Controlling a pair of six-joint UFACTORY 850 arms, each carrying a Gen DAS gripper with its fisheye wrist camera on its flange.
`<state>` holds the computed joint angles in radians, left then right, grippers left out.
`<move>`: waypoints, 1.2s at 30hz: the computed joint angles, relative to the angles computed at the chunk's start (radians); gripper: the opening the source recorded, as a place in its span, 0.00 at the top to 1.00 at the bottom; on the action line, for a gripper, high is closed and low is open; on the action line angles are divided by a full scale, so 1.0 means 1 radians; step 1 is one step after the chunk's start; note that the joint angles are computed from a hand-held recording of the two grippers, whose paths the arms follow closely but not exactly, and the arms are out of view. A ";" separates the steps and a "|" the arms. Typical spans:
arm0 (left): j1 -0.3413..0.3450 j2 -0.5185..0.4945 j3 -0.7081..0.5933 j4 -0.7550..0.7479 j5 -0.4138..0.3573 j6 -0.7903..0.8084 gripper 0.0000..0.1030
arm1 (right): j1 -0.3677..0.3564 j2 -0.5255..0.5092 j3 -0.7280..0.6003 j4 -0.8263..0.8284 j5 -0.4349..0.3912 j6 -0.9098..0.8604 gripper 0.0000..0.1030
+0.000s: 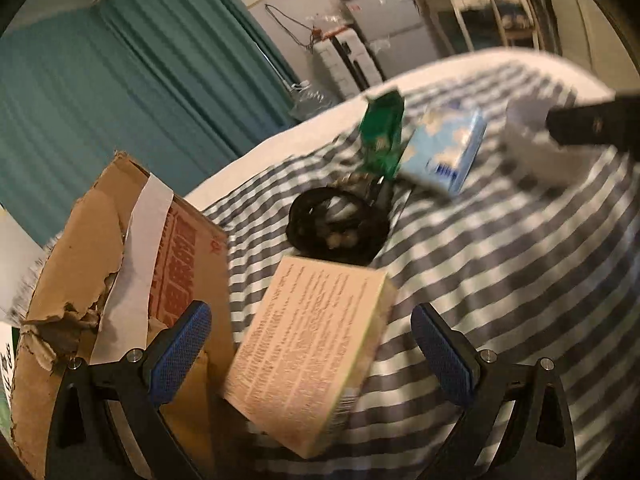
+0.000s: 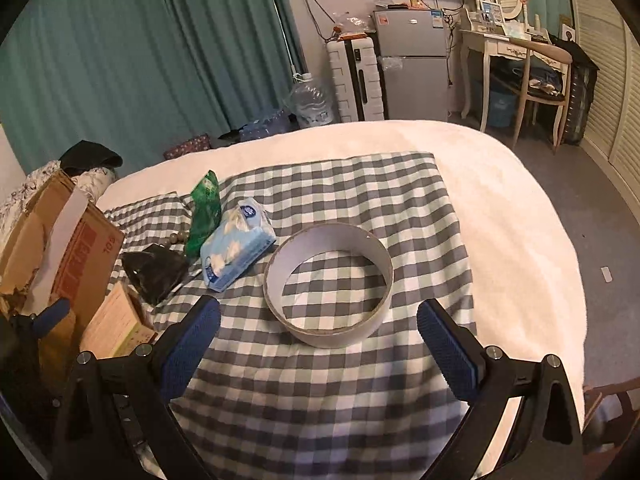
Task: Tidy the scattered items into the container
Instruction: 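Grasp the tan medicine box with the left gripper while the right grasps the white tape roll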
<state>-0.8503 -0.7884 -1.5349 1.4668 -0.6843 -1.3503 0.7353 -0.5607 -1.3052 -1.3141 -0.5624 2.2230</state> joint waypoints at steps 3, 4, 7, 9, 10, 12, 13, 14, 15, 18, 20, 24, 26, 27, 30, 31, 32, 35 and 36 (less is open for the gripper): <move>0.002 -0.029 -0.032 -0.022 -0.047 0.055 0.00 | -0.007 -0.029 -0.028 0.051 0.003 -0.054 0.04; 0.004 -0.036 -0.041 -0.026 -0.056 0.062 0.00 | -0.011 -0.039 -0.040 0.076 0.001 -0.082 0.04; 0.011 -0.057 -0.075 -0.075 -0.051 0.134 0.00 | -0.021 -0.070 -0.075 0.146 -0.012 -0.162 0.04; 0.014 -0.064 -0.079 -0.069 -0.044 0.136 0.00 | -0.028 -0.085 -0.091 0.166 -0.016 -0.182 0.04; 0.013 -0.064 -0.077 -0.062 -0.044 0.131 0.00 | -0.030 -0.093 -0.102 0.178 -0.024 -0.196 0.04; 0.014 -0.067 -0.082 -0.077 -0.041 0.149 0.00 | -0.031 -0.111 -0.135 0.222 -0.058 -0.263 0.04; 0.016 -0.070 -0.089 -0.090 -0.037 0.162 0.00 | -0.030 -0.123 -0.156 0.246 -0.081 -0.305 0.04; 0.019 -0.074 -0.097 -0.102 -0.030 0.176 0.00 | -0.028 -0.132 -0.173 0.257 -0.103 -0.329 0.04; 0.022 -0.081 -0.108 -0.113 -0.025 0.189 0.00 | -0.027 -0.137 -0.185 0.260 -0.117 -0.339 0.04; 0.028 -0.097 -0.137 -0.140 -0.014 0.213 0.00 | -0.027 -0.145 -0.208 0.273 -0.123 -0.364 0.05; 0.032 -0.100 -0.148 -0.168 -0.006 0.237 0.00 | -0.023 -0.146 -0.217 0.279 -0.133 -0.379 0.19; 0.047 -0.087 -0.152 -0.292 0.056 0.277 0.18 | -0.018 -0.125 -0.195 0.291 -0.111 -0.383 0.20; 0.057 -0.083 -0.151 -0.312 0.077 0.245 0.19 | -0.008 -0.108 -0.175 0.271 -0.117 -0.349 0.20; 0.054 -0.083 -0.148 -0.297 0.073 0.245 0.19 | -0.001 -0.101 -0.168 0.262 -0.128 -0.335 0.20; 0.055 -0.074 -0.133 -0.289 0.086 0.232 0.19 | 0.016 -0.081 -0.154 0.267 -0.146 -0.334 0.20; 0.056 -0.069 -0.129 -0.300 0.092 0.239 0.25 | 0.022 -0.072 -0.149 0.270 -0.149 -0.336 0.20; 0.054 -0.058 -0.116 -0.283 0.104 0.221 0.39 | 0.027 -0.066 -0.146 0.275 -0.153 -0.340 0.20; 0.040 -0.032 -0.093 -0.270 0.107 0.224 0.47 | 0.045 -0.041 -0.131 0.280 -0.163 -0.337 0.20; 0.039 -0.025 -0.089 -0.289 0.112 0.241 0.48 | 0.054 -0.032 -0.125 0.280 -0.171 -0.334 0.20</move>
<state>-0.8112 -0.8136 -1.6234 1.1781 -0.5728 -1.1089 0.7891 -0.5927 -1.4302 -1.0343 -0.7335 1.8895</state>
